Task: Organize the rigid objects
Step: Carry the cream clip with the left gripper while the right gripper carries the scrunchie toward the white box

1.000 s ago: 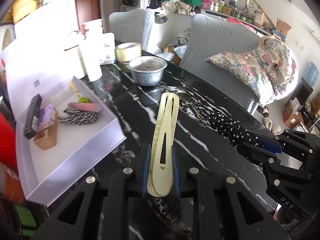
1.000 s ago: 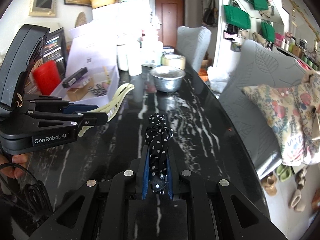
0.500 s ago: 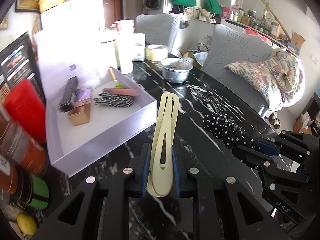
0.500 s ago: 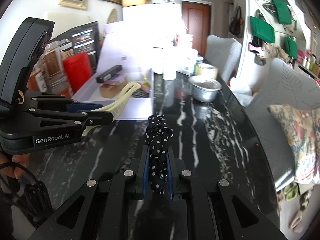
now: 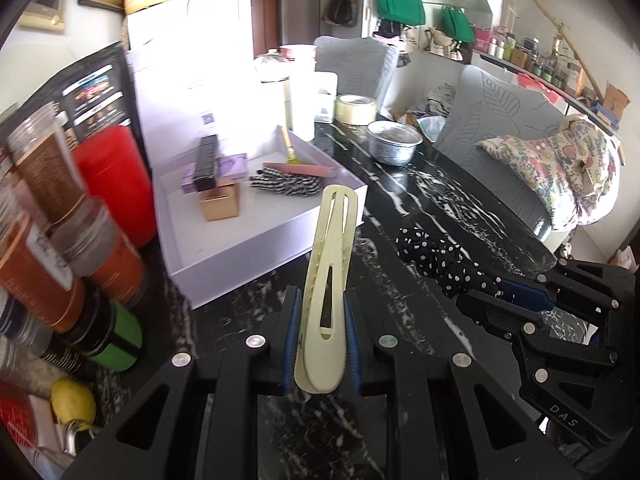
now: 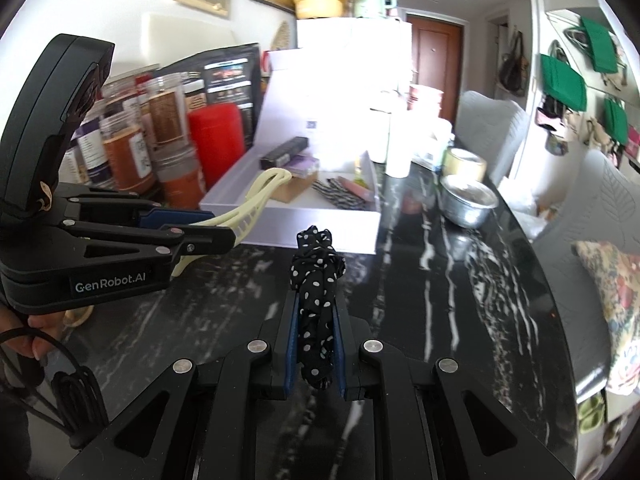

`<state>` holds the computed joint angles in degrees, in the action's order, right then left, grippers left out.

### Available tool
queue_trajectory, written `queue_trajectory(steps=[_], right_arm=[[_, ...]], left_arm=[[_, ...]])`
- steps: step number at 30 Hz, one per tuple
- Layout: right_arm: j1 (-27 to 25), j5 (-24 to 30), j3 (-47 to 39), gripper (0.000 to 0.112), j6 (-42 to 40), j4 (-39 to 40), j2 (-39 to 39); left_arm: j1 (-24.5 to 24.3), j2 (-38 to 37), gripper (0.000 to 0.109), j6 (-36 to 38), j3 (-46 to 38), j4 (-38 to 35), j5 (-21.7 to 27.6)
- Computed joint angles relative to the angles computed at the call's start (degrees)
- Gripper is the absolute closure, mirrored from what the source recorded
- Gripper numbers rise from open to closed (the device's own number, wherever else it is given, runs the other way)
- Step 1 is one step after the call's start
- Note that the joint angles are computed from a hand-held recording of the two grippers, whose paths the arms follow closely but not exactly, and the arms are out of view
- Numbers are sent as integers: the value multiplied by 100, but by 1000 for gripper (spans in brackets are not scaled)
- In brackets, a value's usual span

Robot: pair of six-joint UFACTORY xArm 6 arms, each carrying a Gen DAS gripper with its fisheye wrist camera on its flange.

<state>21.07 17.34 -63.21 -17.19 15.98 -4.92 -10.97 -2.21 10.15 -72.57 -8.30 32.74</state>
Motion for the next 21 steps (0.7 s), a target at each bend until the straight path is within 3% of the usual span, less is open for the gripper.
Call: queue_trajectory(steps=[5, 10, 21], right_arm=[[162, 23, -83, 97, -197, 185, 37], [283, 104, -214, 97, -359, 325, 127], [340, 261, -811, 97, -558, 385, 559]], left_arm=[[125, -228, 88, 22, 182, -153, -20], [190, -329, 88, -272, 280, 276, -127], [353, 158, 88, -366, -244, 405, -64]])
